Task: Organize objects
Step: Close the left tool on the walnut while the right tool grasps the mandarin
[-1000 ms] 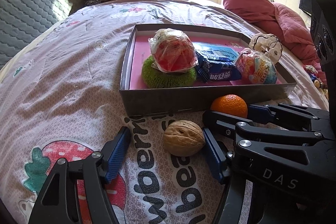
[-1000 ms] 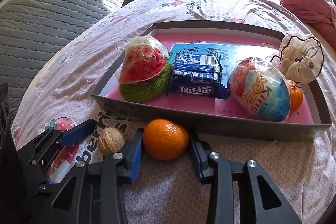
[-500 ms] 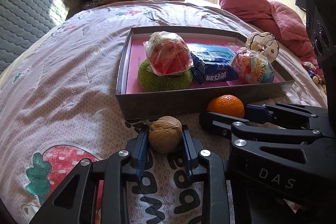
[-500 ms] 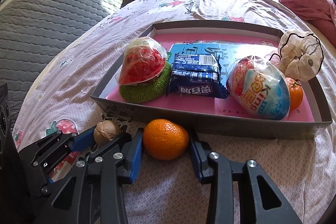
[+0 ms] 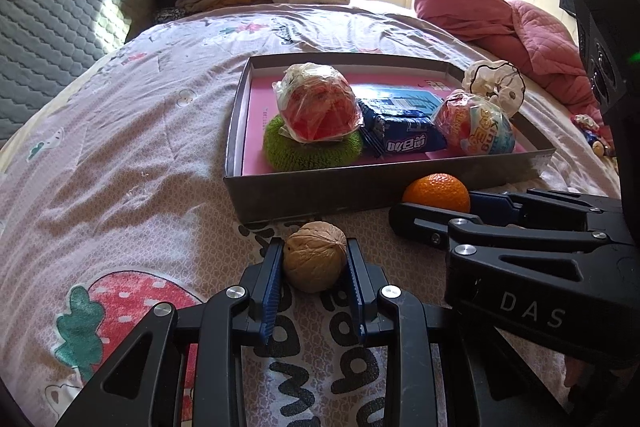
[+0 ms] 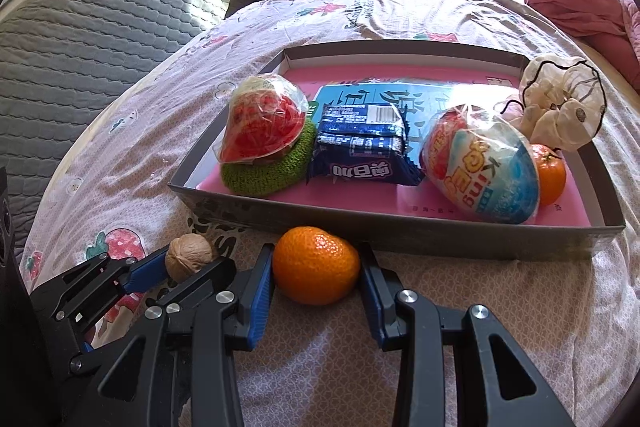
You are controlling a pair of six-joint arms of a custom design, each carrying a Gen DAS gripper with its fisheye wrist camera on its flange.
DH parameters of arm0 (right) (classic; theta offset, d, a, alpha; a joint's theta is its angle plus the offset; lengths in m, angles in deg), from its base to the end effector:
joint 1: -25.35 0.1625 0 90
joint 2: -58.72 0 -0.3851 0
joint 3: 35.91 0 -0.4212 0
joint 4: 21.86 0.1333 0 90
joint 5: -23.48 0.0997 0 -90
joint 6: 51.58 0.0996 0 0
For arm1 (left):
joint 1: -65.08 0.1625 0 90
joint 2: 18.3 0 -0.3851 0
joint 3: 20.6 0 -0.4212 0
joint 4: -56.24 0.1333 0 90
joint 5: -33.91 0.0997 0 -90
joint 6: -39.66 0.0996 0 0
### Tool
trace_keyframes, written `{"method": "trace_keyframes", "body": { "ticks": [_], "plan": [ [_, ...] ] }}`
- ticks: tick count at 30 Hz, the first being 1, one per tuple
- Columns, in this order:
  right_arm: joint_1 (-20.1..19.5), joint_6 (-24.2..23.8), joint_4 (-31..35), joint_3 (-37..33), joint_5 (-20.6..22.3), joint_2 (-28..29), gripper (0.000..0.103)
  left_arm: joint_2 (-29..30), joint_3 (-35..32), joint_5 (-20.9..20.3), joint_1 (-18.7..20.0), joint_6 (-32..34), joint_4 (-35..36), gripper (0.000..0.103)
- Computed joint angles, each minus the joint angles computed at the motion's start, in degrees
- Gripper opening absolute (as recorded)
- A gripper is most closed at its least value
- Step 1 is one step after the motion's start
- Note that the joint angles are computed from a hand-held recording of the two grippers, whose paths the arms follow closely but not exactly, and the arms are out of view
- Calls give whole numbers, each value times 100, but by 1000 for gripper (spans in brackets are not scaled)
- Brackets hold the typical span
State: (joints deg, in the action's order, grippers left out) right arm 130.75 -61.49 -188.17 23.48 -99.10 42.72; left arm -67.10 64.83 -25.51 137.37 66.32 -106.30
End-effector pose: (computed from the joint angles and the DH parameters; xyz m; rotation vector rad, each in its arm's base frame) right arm 0.2907 -0.7555 -0.0370 0.3370 -2.4855 0.7725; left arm -0.0446 -0.7444 0.1900 0.7297 2.3686 -0.7449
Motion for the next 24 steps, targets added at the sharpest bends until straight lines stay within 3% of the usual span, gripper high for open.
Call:
{"method": "trace_keyframes", "body": {
  "ticks": [24],
  "plan": [
    [180,-74,-977,1296,-73,-906,40,-537,602,132,-322,-62,-338,29]
  ]
}}
